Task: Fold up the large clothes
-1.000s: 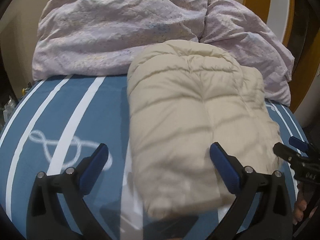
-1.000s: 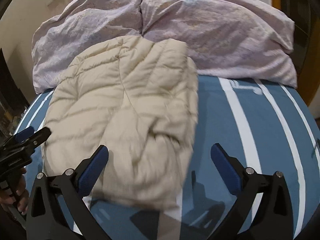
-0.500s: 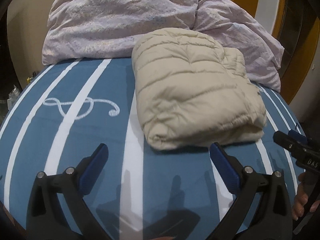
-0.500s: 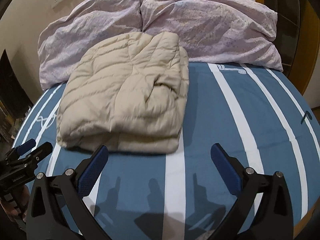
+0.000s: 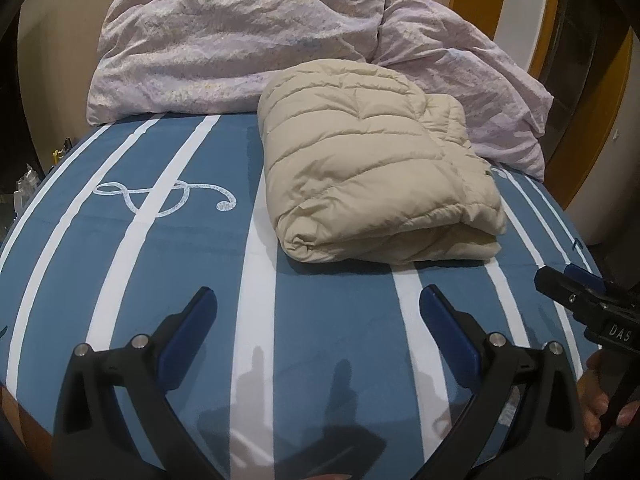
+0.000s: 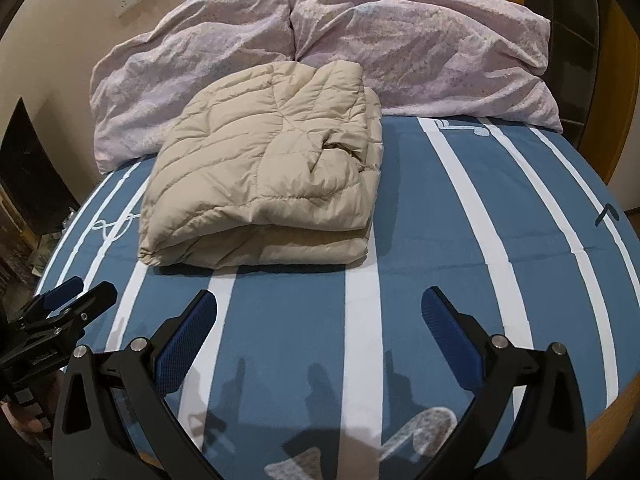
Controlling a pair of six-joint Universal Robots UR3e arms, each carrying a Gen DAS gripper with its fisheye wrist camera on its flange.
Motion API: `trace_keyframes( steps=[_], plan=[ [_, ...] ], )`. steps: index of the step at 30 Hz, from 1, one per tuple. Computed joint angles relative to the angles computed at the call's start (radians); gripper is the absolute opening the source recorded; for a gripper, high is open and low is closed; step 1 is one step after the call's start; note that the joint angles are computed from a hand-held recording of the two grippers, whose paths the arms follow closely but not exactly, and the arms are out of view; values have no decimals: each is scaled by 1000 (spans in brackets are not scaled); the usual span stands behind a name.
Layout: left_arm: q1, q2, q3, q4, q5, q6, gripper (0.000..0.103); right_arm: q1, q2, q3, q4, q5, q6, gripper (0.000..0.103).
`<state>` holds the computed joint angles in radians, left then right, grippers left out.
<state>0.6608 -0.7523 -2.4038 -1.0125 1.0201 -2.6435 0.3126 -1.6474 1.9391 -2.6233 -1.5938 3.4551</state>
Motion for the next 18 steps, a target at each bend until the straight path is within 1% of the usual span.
trace_keyframes(
  steps=[8,14,18],
  plan=[
    [110,188,60,-318,-58,119,101,26,-61,10,38,0,20,102],
    [169,283,101,-478,-84,180,101,28,-98,19,65,15,33,102],
    [213,318,133,-577,-106,233,101,30,-120,22,82,25,34,102]
  ],
)
